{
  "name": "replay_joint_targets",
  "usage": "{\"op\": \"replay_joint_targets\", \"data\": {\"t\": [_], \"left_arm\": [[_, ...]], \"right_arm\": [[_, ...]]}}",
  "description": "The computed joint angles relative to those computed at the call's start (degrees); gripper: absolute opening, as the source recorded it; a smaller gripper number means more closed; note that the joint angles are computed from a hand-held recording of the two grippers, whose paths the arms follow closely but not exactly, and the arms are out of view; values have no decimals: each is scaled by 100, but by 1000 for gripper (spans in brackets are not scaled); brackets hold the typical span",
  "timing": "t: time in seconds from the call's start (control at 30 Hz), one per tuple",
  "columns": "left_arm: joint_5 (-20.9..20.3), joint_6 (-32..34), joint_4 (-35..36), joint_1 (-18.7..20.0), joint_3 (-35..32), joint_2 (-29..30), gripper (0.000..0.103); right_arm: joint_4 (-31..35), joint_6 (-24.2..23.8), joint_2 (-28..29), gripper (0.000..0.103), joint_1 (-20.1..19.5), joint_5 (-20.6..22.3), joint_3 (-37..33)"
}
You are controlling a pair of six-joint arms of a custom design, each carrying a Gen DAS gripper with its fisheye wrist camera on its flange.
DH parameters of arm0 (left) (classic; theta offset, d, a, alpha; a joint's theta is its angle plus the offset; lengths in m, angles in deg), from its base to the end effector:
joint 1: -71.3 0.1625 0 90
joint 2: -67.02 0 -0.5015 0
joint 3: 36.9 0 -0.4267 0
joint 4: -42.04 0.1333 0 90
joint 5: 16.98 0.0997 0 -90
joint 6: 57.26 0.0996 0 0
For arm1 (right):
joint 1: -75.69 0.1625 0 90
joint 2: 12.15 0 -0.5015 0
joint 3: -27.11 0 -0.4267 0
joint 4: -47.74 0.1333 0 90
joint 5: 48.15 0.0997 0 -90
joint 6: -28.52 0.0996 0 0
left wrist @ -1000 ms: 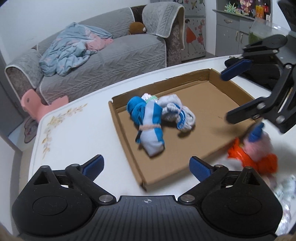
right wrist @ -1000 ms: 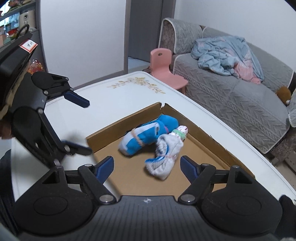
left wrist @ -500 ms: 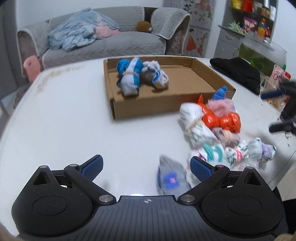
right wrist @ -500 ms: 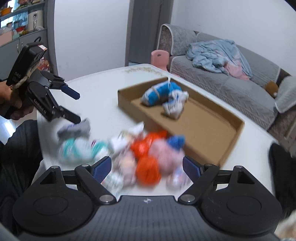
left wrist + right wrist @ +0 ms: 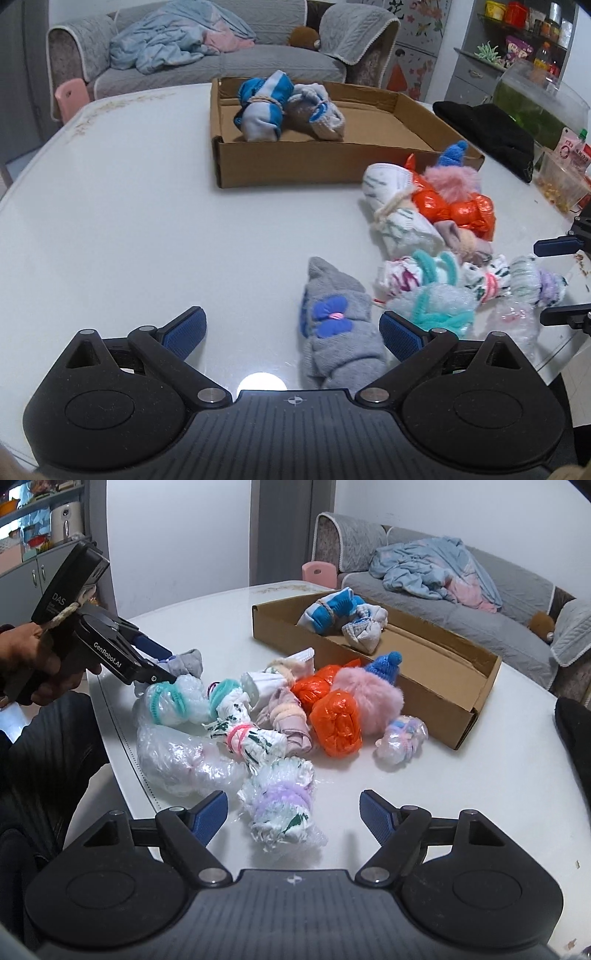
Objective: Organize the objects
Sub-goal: 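Grasp the grey sock roll with the left gripper while the right grasps the lilac-wrapped bundle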
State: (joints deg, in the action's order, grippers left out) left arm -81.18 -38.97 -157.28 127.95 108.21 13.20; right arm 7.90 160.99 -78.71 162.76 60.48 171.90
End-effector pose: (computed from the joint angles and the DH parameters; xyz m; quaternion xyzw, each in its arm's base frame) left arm -0.0773 -0.4388 0.0863 0.3878 0.8818 -0.1803 0.1986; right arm 0.0861 -0.3034 0.0681 0.2719 -0.8487 0.3265 0.3149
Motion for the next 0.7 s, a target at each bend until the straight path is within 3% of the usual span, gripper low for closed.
{"op": "replay_joint_targets", "data": {"t": [0.2,0.53,0.7], "left_arm": [[552,436,-837,-40,114,308,100],[41,1023,-2252,184,283,780,102],[-163,1218,-2682,266,390,899,102]], "right_arm": [[-263,-53,172,66,-77,-85,29],[-302,-105,226,57,-223,-166,82],[-123,-108,177,47,-333,-350,87]]}}
